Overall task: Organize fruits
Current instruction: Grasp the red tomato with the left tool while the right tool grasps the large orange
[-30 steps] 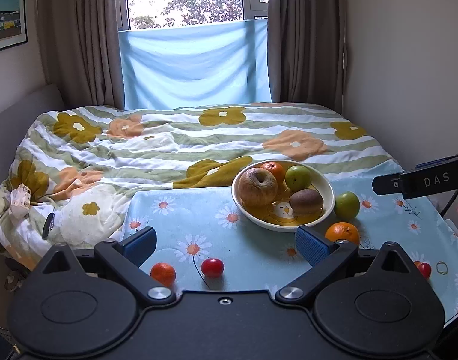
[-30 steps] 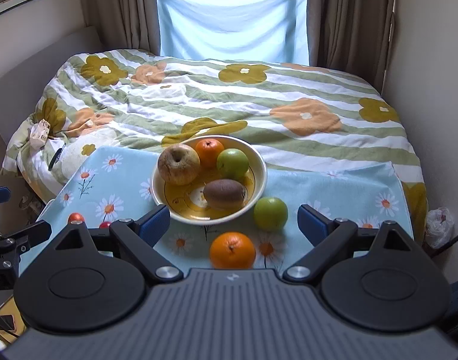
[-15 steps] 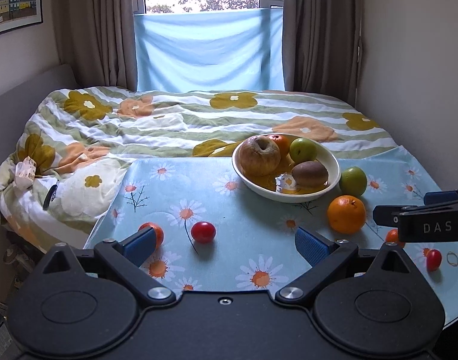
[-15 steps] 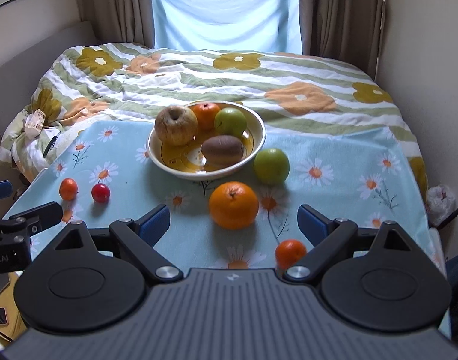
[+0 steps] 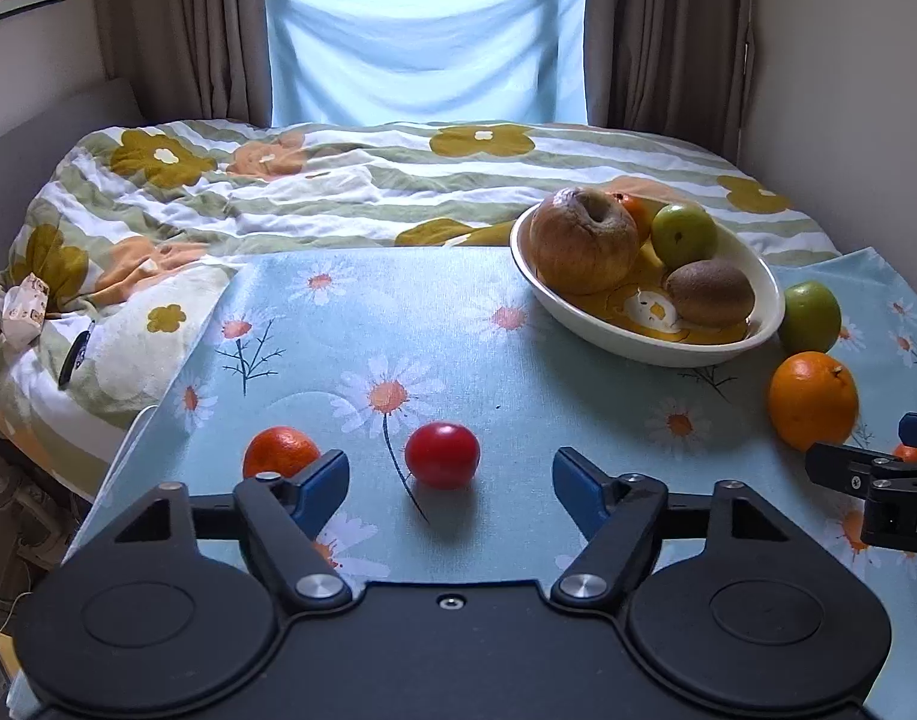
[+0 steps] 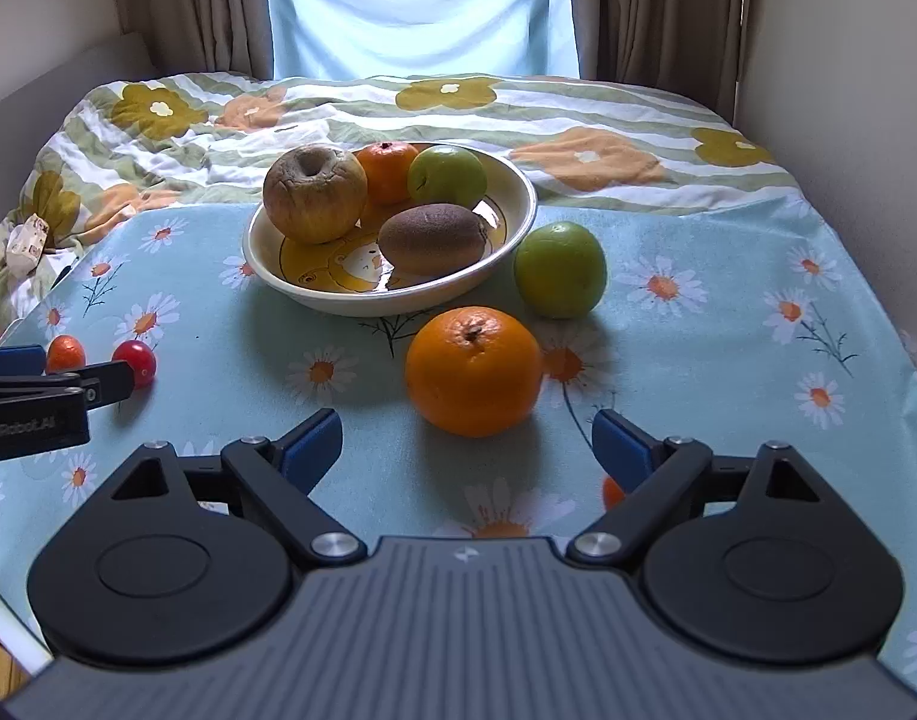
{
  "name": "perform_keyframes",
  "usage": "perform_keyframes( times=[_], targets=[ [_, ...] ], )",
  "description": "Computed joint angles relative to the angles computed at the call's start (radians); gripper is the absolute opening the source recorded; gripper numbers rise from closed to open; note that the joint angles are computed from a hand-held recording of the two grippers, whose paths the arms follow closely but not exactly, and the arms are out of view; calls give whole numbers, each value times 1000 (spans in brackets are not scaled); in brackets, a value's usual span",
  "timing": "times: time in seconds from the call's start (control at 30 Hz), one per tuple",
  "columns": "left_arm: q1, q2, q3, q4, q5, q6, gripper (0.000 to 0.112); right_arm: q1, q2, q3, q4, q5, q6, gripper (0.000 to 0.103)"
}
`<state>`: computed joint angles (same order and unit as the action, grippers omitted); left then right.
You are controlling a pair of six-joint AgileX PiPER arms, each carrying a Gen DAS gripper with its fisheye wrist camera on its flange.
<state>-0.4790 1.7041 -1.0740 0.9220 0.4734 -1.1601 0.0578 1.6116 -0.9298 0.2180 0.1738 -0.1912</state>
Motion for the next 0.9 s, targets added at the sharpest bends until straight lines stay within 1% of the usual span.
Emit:
perform_keyframes(
  times=[0.07, 0.13, 0.2, 0.27, 0.33, 0.4, 0.43, 0.47, 0.5, 0.53, 0.57, 0.63, 0.7, 0.9],
  targets=[
    [17, 29, -21, -38, -7, 54, 71, 21, 22, -6, -128, -20, 132, 103],
    [31, 53, -40, -75, -11, 102, 65, 37, 42, -15, -262, -34, 271, 103],
    [42, 71, -57, -118, -12, 147, 65, 46, 60, -28, -338, -39, 353, 103],
    [50, 79, -63, -136, -15, 168, 64, 56, 77, -43, -450, -38, 472, 103],
    [58, 92, -79, -170, -15, 207, 58, 60, 88, -52, -507, -38, 537, 103],
    [67, 105, -92, -204, -15, 246, 54, 58, 98, -59, -466, -45, 502, 103],
    [73, 109, -96, -214, -23, 256, 54, 58, 103, -63, -454, -47, 489, 103],
    [76, 111, -98, -218, -27, 260, 54, 59, 108, -69, -464, -47, 495, 103],
    [78, 113, -100, -222, -31, 267, 53, 62, 115, -75, -515, -44, 540, 103],
    [81, 115, -103, -231, -35, 279, 50, 63, 121, -82, -539, -41, 561, 103],
    [84, 116, -104, -242, -42, 289, 49, 62, 127, -89, -523, -38, 545, 102],
    [86, 113, -101, -252, -48, 294, 39, 57, 136, -101, -462, -32, 488, 101],
    [86, 116, -109, -262, -42, 303, 37, 57, 143, -110, -444, -29, 468, 101],
    [89, 110, -105, -277, -44, 319, 37, 58, 150, -121, -457, -23, 477, 101]
  ],
)
